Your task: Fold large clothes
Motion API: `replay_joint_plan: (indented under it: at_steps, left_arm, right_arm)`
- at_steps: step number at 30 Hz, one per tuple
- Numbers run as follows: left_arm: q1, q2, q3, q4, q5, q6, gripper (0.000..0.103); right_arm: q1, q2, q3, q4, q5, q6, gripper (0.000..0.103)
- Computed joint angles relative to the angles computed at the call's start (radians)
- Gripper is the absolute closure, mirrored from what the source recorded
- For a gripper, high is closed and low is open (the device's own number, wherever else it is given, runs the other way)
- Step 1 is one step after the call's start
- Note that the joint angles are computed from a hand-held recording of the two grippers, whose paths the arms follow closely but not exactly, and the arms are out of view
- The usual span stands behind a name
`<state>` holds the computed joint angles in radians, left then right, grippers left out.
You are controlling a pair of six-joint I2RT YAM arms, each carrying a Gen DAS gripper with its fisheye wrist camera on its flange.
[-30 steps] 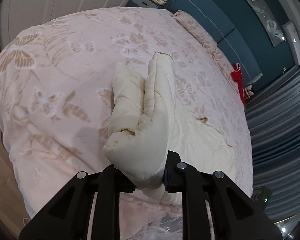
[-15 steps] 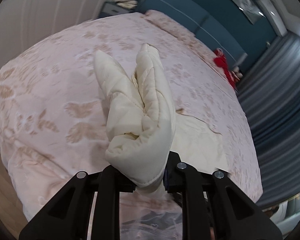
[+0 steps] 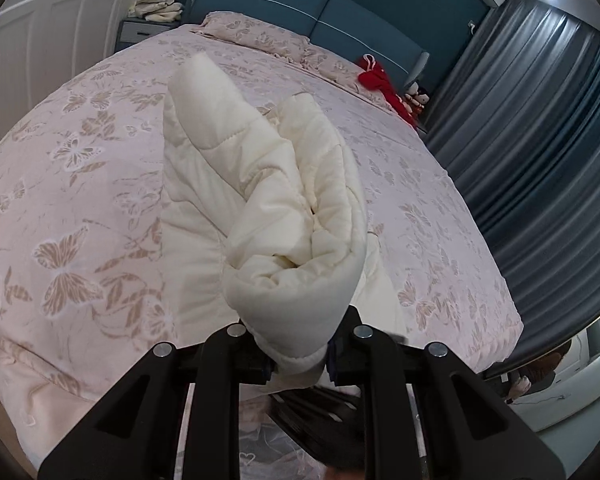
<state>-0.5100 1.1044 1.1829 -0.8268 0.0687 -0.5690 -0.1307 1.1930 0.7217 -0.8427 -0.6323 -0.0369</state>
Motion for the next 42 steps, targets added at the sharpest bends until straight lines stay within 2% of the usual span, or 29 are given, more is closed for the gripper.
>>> replay_joint_plan:
  at_steps: [3,8,11,13,16,19,23,29,31,34,35,38,39,42]
  left_arm:
    - [0.001,0.024,0.012,0.004,-0.011,-0.011,0.086]
    - [-0.035,0.070,0.036,-0.016,-0.036,-0.028,0.086]
    - [-0.091,0.107,0.059,-0.013,-0.055,-0.033,0.086]
    - [-0.146,0.148,0.091,-0.008,-0.078,-0.032,0.086]
    - [-0.225,0.218,0.133,0.010,-0.097,-0.033,0.086]
    - [-0.309,0.309,0.175,0.035,-0.098,-0.033,0.086]
    - [-0.384,0.429,0.213,0.060,-0.074,-0.036,0.086]
    - [-0.475,0.581,0.267,0.055,-0.121,-0.032,0.086]
    - [-0.483,0.619,0.281,0.047,-0.124,-0.029,0.086]
    - [-0.483,0.647,0.296,0.037,-0.123,-0.033,0.085]
    - [-0.487,0.650,0.304,0.029,-0.134,-0.036,0.084]
    - [-0.502,0.656,0.333,-0.002,-0.172,-0.039,0.083]
    - [-0.502,0.656,0.339,-0.010,-0.174,-0.043,0.082]
    - [-0.500,0.655,0.350,-0.025,-0.177,-0.050,0.082]
  right_arm:
    - [-0.024,0.043,-0.033,-0.029,-0.050,-0.026,0.103]
    - [0.024,0.093,-0.110,0.129,-0.048,0.055,0.103]
    - [-0.049,0.137,-0.082,0.057,-0.108,-0.010,0.103]
    - [-0.173,0.116,-0.045,-0.115,-0.150,-0.155,0.103]
    - [-0.397,0.073,0.029,-0.340,-0.114,-0.423,0.103]
    - [-0.635,0.102,0.115,-0.471,-0.042,-0.641,0.103]
    - [-0.895,0.206,0.230,-0.547,0.033,-0.828,0.103]
    - [-1.050,0.314,0.388,-0.520,0.104,-0.890,0.103]
    - [-0.979,0.299,0.409,-0.477,0.100,-0.784,0.103]
    - [-1.006,0.315,0.489,-0.491,0.103,-0.804,0.103]
    - [-0.991,0.281,0.463,-0.484,0.099,-0.791,0.103]
    - [-0.997,0.299,0.569,-0.557,0.062,-0.808,0.103]
    - [-0.986,0.302,0.602,-0.584,0.043,-0.804,0.092]
    - [-0.927,0.285,0.644,-0.582,-0.011,-0.746,0.079]
